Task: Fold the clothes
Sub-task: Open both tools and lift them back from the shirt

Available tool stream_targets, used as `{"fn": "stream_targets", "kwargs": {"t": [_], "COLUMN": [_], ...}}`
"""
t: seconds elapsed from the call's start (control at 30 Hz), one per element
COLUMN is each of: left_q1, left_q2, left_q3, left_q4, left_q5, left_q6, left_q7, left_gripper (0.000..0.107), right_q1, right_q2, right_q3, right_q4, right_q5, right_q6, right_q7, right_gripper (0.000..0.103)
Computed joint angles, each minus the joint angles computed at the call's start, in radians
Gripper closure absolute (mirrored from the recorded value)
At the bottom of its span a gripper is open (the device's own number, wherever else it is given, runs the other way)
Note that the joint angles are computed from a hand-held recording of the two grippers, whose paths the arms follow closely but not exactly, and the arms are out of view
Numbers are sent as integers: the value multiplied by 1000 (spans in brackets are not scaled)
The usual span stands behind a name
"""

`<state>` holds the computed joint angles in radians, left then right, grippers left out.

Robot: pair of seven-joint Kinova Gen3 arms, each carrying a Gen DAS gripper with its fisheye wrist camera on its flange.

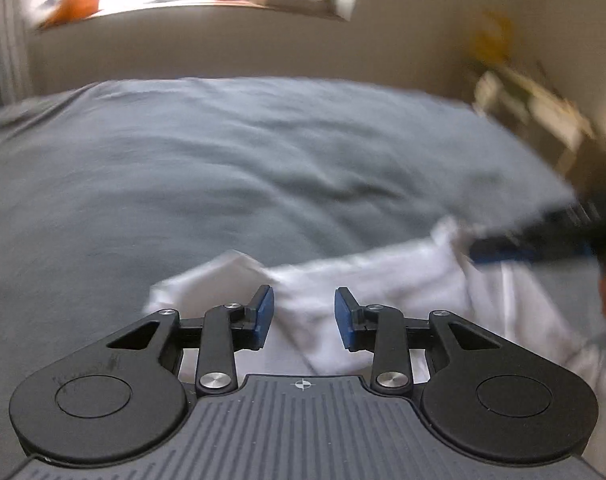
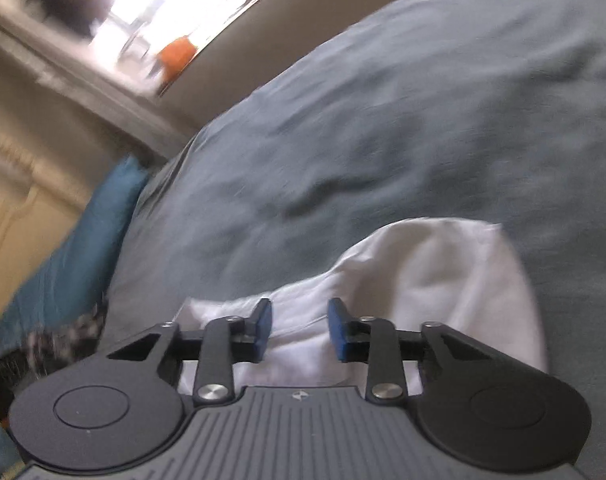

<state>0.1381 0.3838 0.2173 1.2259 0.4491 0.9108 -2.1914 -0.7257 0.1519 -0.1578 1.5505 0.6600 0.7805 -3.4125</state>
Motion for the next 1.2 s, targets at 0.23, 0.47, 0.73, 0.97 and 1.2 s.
{"fn": "stream_targets", "kwargs": {"t": [0.23,0.47,0.73,0.97,1.2], "left_q1": [95,86,-3,-90,-125], "left_q2": [19,40,-117,-352,-501], "left_q3": [-27,-34,-42,-120,-221], "left_q4": [40,-67,-21,98,298], "left_q5": [-154,-161,-137,-67,23], "left_q6": [-41,79,199,401,524], "left_q7": [27,135,42,-129,-137], "left_gripper": [74,72,63,46,42], "right_q1": [37,-17,0,-212,-438], "right_q2": [70,2,-104,-146,-11], "right_q3": [21,55,-175,-284,-340], "right_q4": [-5,40,66,78,-32], "right_q5": [-165,-76,145,388,483], "right_q6": [-56,-66,47,180,396], "right_q7": [89,-126,-390,-675,-839], "right_gripper": [90,87,87,83,75]}}
